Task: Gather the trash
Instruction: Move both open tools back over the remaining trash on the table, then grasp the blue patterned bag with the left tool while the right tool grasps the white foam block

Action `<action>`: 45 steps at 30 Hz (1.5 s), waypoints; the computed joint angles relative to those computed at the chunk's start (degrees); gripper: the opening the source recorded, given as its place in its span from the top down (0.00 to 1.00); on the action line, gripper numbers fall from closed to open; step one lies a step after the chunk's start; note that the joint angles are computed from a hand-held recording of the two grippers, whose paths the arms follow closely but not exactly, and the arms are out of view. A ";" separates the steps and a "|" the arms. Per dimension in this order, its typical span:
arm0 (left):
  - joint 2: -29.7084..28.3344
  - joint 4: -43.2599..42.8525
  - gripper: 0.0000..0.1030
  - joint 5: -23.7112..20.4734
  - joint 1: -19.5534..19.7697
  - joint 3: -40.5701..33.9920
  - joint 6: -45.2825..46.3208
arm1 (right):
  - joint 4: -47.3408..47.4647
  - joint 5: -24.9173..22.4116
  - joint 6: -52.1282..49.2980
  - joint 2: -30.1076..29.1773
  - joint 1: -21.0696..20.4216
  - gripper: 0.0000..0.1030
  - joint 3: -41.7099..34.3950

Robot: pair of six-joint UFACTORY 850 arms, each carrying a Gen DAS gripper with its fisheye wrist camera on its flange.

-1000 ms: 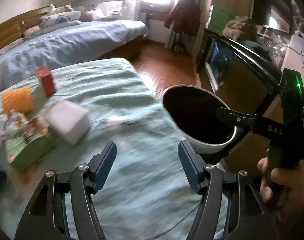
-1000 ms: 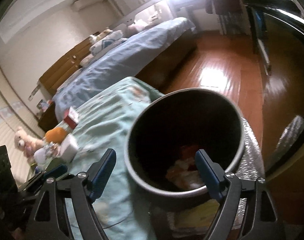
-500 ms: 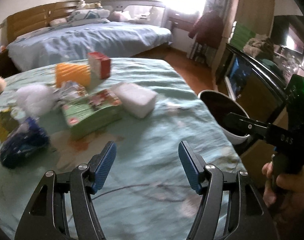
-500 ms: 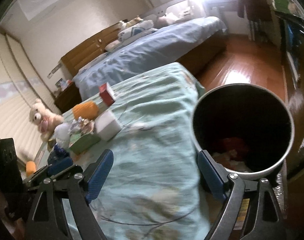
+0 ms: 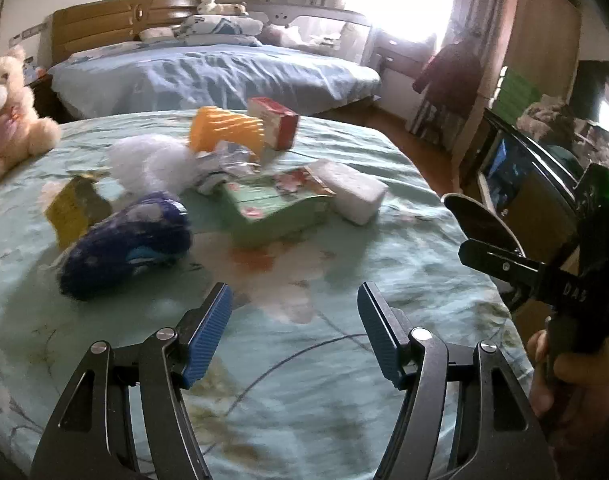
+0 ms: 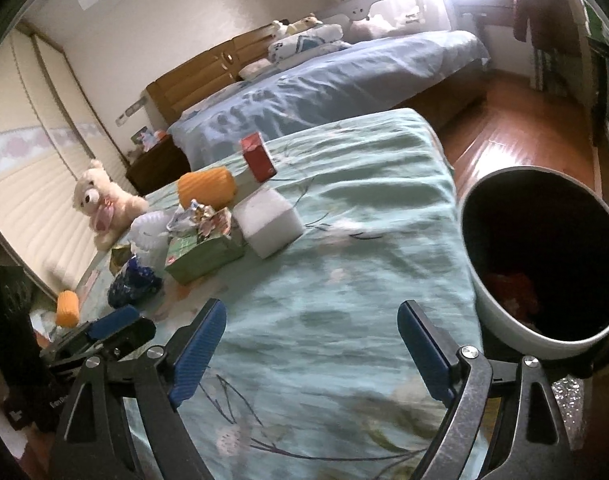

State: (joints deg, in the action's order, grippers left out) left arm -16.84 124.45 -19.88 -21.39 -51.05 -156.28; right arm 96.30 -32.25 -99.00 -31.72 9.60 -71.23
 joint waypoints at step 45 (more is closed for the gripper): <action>0.88 -11.16 0.60 3.45 8.34 1.92 23.88 | -23.70 3.79 16.09 -14.06 6.55 0.26 -22.09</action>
State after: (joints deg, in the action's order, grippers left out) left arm -15.96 113.30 -16.43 -13.04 -49.14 -132.40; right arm 72.60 -28.46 -82.91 -45.78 16.15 -93.32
